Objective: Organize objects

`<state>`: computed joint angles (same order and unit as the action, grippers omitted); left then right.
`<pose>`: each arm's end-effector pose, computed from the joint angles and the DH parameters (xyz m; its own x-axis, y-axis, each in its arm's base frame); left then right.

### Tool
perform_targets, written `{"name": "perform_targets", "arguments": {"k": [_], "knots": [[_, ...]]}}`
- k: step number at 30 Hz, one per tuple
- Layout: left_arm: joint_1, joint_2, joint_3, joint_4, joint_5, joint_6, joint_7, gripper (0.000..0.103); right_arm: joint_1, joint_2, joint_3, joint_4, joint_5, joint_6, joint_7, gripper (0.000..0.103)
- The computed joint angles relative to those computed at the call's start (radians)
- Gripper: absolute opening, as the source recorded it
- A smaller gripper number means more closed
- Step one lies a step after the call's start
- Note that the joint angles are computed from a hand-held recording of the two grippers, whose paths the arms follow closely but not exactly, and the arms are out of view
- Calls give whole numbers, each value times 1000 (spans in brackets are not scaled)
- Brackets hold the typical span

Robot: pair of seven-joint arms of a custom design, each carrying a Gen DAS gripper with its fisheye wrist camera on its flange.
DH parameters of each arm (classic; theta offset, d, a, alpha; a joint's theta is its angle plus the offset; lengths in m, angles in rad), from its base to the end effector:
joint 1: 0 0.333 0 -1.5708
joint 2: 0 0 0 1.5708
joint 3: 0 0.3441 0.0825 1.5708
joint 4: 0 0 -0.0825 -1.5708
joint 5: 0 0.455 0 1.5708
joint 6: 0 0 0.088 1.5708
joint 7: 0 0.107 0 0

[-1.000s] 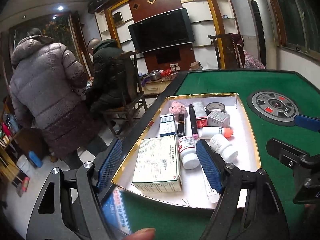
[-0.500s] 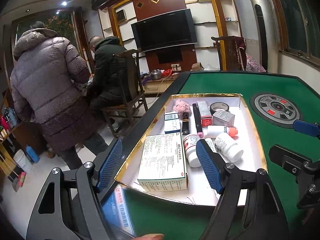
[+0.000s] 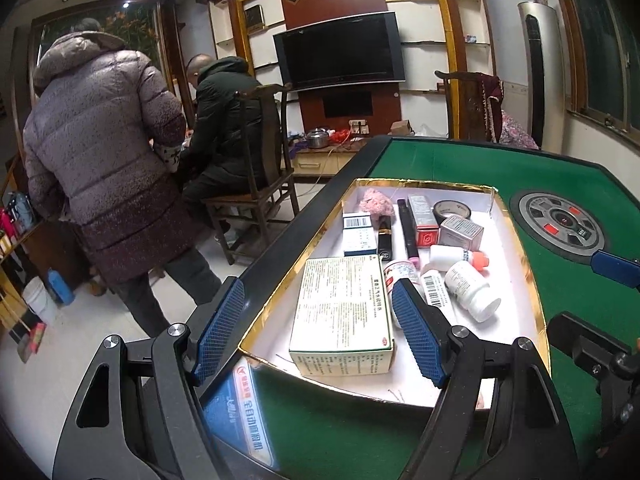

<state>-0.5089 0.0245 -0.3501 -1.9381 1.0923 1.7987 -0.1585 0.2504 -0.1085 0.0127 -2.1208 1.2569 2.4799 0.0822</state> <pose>0.4689 -0.4267 0.4999 0.5457 -0.8262 -0.1404 -0.4945 -0.1822 -0.8498 0.5967 0.1573 0.5060 0.8036 -0.5845 -0.1117 -0.3791 -0.3582 -0.8532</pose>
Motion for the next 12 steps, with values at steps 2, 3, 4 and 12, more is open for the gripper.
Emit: {"name": "perform_targets", "arguments": {"k": [2, 3, 4, 12], "knots": [[-1, -4, -1, -5, -3, -11, -15, 78, 5, -5, 5, -6, -4, 13, -6, 103], [-2, -3, -2, -5, -3, -20, -21, 78, 6, -6, 4, -8, -3, 12, -9, 103], [-3, -3, -3, -6, -1, -28, -26, 78, 7, -8, 4, -10, -5, 10, -10, 103], [-24, 17, -8, 11, 33, -83, -34, 78, 17, -15, 3, -22, 6, 36, -40, 103]]}}
